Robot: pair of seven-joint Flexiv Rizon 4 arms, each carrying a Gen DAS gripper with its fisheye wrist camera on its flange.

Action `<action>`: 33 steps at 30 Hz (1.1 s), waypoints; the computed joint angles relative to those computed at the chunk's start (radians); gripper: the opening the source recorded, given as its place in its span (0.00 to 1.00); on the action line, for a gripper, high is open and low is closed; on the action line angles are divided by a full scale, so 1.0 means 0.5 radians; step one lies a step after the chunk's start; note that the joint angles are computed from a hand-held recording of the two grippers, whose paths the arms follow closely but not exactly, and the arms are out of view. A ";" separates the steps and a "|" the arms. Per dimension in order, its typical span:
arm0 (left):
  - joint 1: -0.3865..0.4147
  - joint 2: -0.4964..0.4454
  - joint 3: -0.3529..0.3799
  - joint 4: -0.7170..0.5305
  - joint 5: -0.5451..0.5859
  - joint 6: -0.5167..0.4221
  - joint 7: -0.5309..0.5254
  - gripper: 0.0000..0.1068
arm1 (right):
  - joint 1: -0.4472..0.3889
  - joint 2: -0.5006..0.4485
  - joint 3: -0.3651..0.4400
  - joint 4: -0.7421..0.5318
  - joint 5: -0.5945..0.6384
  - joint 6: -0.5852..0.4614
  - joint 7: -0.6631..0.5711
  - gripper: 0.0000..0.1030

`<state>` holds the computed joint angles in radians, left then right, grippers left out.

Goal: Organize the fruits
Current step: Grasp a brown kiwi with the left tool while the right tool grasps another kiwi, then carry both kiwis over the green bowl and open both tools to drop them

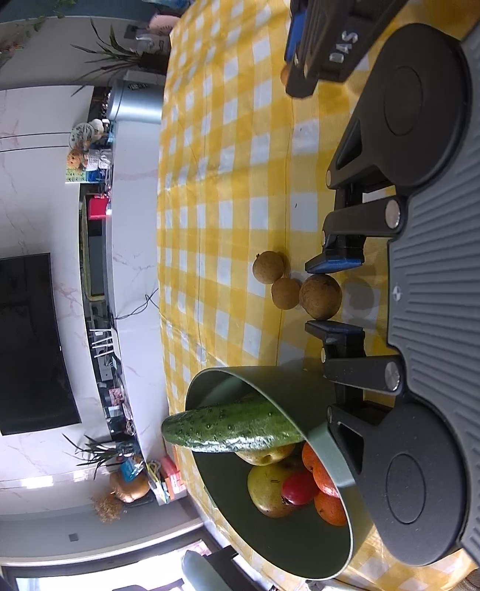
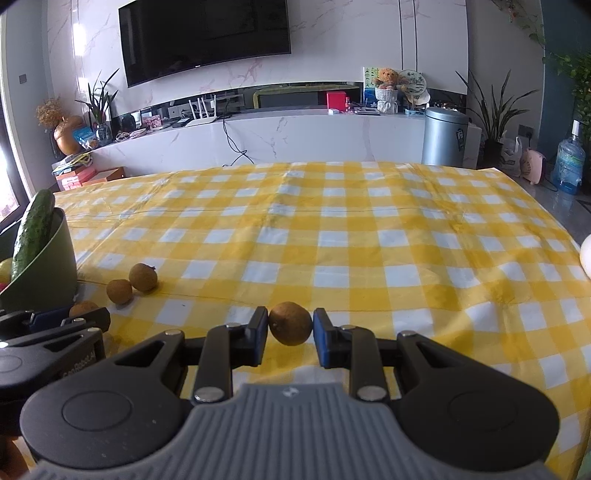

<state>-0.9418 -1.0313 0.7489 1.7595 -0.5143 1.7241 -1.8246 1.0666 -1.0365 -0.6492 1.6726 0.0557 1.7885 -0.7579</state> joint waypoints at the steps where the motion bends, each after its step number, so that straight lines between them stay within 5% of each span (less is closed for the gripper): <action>1: 0.012 0.026 -0.022 0.017 0.010 0.016 0.004 0.28 | 0.003 0.005 0.003 0.005 0.000 0.011 -0.004 0.22; 15: 0.222 0.345 -0.375 0.257 -0.076 0.336 0.306 0.28 | 0.104 0.059 0.001 0.074 0.111 0.146 -0.210 0.22; 33: 1.178 0.857 -1.325 0.604 0.239 0.574 0.634 0.28 | 0.112 0.159 0.227 -0.057 0.373 0.375 -0.706 0.22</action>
<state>-0.3530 -0.6030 0.0865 2.0616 -0.3945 2.0112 -1.5077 1.1227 -0.9572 -0.5360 1.6443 0.2424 1.9762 -1.1112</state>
